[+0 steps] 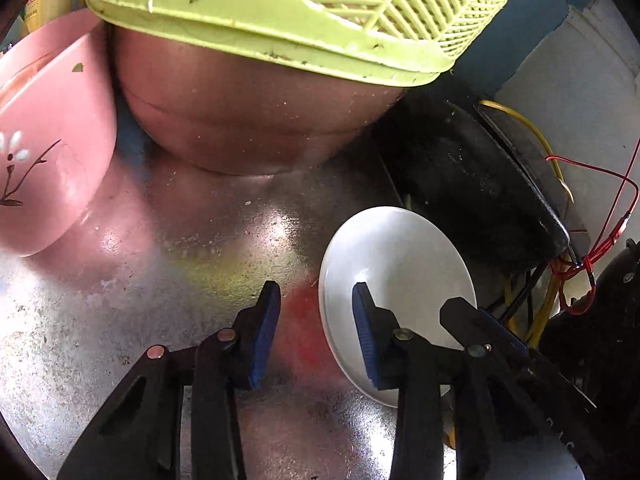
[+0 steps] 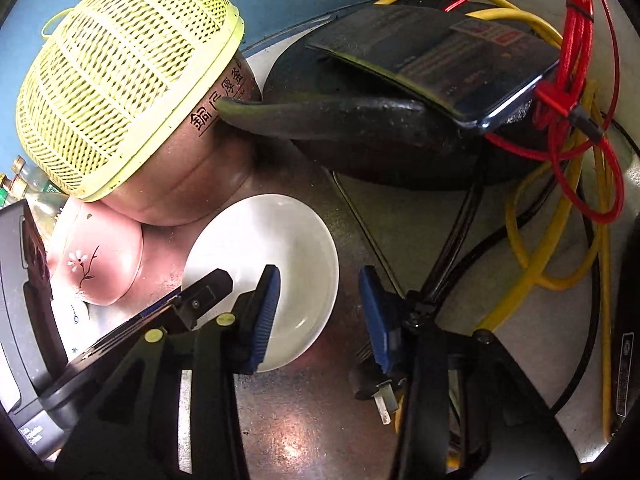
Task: Organize plates and bowls
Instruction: 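Close both grippers on the rim of the second small red bowl, then lift the second small bowl and carry it over the bowl stack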
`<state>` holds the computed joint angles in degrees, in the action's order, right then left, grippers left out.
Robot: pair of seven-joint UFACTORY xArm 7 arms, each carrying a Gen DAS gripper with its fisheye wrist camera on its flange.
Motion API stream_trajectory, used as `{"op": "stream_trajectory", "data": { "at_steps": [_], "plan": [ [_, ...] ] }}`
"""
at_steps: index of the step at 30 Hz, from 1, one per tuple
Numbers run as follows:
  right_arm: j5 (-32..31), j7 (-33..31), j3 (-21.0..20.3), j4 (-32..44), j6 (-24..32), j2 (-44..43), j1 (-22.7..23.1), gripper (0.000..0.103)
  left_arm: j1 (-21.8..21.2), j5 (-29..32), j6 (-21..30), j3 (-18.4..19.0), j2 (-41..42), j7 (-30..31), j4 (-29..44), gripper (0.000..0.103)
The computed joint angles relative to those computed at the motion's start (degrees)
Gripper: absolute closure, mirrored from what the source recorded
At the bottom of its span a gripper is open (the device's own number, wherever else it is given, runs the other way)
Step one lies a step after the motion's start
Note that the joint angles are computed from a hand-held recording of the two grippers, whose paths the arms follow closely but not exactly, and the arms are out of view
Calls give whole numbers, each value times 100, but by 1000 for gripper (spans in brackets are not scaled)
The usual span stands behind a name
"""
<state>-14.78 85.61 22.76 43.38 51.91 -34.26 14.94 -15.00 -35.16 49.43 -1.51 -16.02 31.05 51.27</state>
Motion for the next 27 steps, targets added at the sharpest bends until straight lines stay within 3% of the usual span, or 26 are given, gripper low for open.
{"op": "stream_trajectory", "data": {
  "at_steps": [2, 4, 7, 17, 27],
  "plan": [
    [0, -48, -12, 34, -20, 102, 6, 69, -17, -60, -27, 0, 116, 32, 43, 84],
    [62, -160, -78, 29, -60, 190, 68, 81, -47, -208, 32, 9, 188, 138, 100, 92],
    [-11, -105, -42, -41, -70, 148, 65, 93, -39, -106, -159, -78, 85, 188, -10, 95],
    [67, -21, 180, -68, -74, -85, 290, 94, 72, -218, 92, 311, -770, 390, -602, 95],
    [116, 527, 616, 238, 196, -22, 550, 93, 341, 224, 865, 670, -1771, 476, -1113, 95]
  ]
}}
